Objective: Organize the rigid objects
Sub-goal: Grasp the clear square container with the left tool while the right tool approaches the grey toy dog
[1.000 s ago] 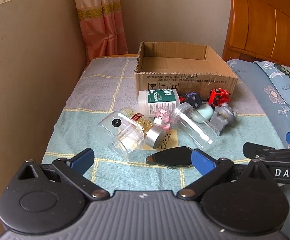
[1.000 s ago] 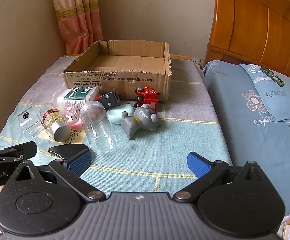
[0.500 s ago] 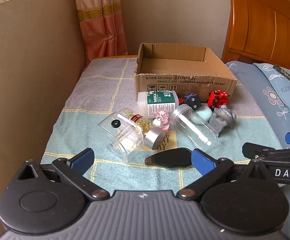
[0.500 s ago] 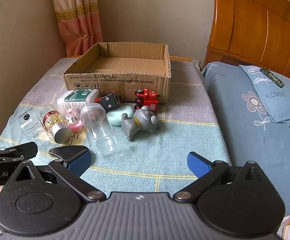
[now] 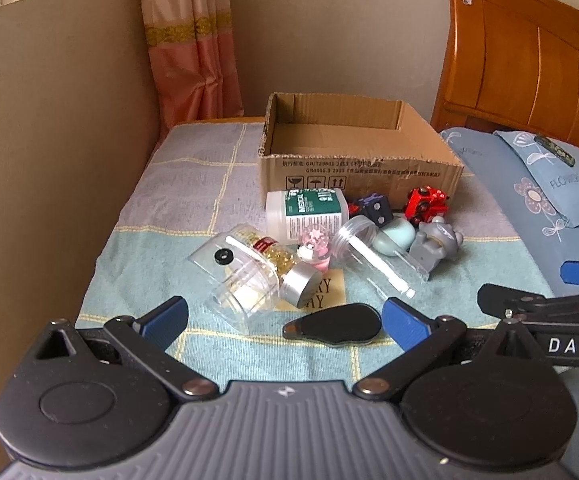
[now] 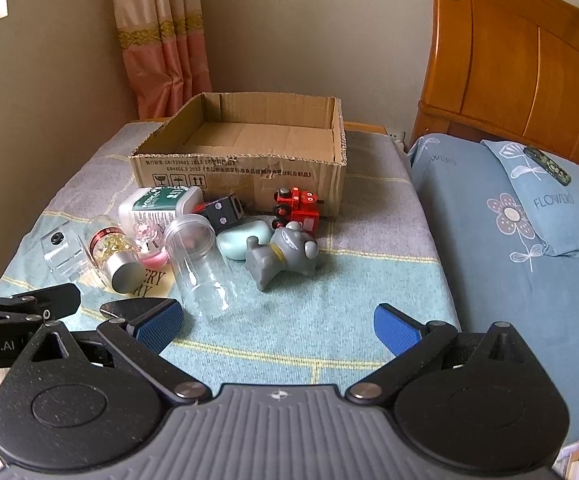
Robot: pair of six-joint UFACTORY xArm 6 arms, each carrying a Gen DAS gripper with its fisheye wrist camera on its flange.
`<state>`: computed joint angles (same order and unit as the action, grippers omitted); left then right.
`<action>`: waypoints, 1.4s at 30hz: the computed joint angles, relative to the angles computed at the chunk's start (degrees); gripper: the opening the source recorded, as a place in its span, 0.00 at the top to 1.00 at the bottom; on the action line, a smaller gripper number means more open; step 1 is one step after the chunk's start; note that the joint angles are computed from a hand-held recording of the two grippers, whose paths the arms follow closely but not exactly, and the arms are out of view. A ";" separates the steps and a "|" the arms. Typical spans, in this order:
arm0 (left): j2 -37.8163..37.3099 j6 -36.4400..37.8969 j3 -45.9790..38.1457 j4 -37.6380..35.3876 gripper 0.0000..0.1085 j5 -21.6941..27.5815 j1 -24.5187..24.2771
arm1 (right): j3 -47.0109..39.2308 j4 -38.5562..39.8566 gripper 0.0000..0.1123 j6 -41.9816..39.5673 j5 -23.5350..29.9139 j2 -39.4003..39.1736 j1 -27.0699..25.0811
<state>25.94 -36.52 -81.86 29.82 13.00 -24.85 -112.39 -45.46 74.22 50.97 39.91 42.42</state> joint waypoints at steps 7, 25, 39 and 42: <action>1.05 0.98 -0.39 1.90 0.06 -2.42 1.04 | 3.09 -3.39 0.08 -0.84 -3.86 -1.23 -0.46; 6.47 28.02 -2.09 -21.44 0.06 1.06 2.79 | 2.28 6.93 0.08 -13.19 -7.88 3.58 -4.24; 13.16 38.83 -7.35 -30.66 0.06 1.30 3.43 | 0.37 13.64 0.08 -19.38 -10.79 7.53 -6.38; 13.27 45.77 -6.82 -38.15 0.06 -0.04 3.35 | 1.52 13.12 0.08 -19.57 -12.69 7.17 -6.76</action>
<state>39.22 9.25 -88.68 -8.33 12.95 -21.49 -110.87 -32.34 54.65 38.28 47.08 35.66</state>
